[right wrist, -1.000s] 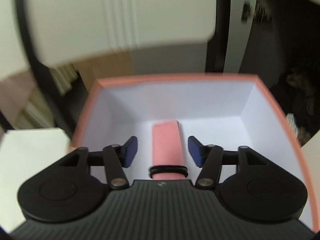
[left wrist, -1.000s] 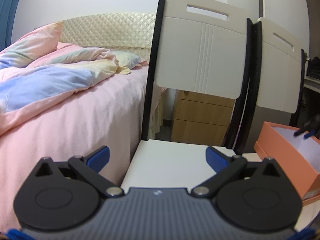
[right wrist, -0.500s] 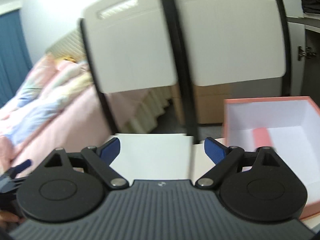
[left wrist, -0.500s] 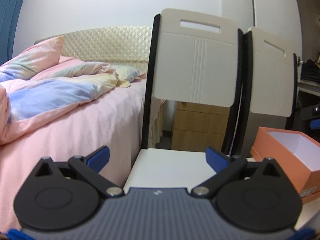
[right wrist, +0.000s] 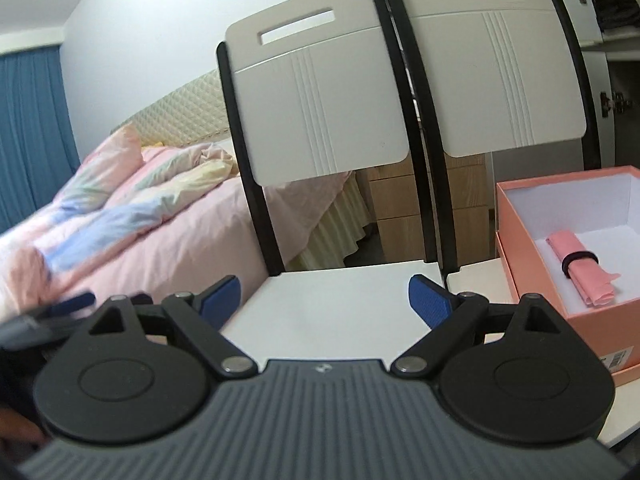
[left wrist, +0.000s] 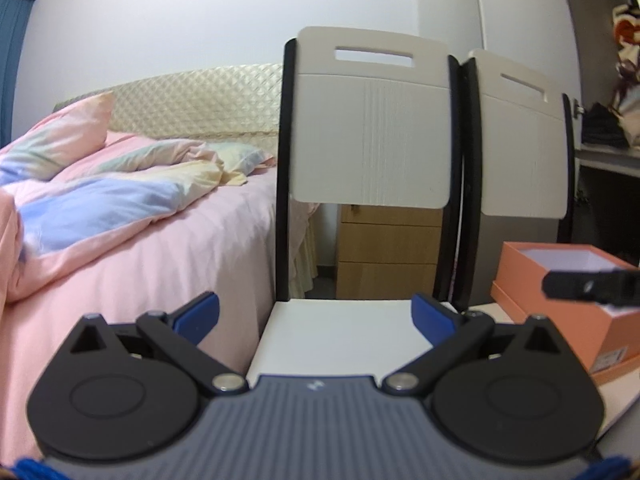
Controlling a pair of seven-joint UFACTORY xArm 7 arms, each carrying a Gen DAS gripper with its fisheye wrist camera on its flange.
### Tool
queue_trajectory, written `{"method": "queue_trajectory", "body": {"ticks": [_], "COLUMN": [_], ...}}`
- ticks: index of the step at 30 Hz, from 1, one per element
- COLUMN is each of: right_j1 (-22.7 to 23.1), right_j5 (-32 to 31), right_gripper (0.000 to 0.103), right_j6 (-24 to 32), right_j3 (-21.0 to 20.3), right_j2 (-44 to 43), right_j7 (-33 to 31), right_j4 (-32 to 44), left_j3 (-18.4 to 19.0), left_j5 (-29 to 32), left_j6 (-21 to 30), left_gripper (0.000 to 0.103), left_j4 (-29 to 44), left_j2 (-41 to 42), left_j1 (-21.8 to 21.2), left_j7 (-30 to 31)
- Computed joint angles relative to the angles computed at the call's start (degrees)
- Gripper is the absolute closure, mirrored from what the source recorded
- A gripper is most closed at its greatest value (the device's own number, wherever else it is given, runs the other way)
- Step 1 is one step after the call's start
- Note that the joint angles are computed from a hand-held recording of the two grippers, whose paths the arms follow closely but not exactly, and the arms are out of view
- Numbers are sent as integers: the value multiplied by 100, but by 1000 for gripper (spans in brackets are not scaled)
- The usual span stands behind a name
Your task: Fold shopping bag
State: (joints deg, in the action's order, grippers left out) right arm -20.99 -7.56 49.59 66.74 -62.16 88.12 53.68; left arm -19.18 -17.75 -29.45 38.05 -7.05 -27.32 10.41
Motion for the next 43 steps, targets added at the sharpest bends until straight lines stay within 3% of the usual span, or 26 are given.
{"method": "queue_trajectory", "body": {"ticks": [4, 15, 43], "right_j1": [38, -128, -234], "right_j5": [-55, -13, 371], "right_gripper": [10, 10, 10], "right_j6": [-182, 89, 543], "right_j3": [66, 226, 369], "right_j2": [55, 89, -243], "right_j7": [-156, -86, -461], "right_j4": [-118, -89, 122], "left_j3": [-132, -70, 5], "left_j5": [-426, -709, -432], "left_j6": [95, 200, 226], "left_gripper": [0, 0, 0], "left_j4": [99, 232, 199], "left_j2": [55, 170, 172], "left_j1": [86, 72, 32], "left_j7": [372, 748, 663]}}
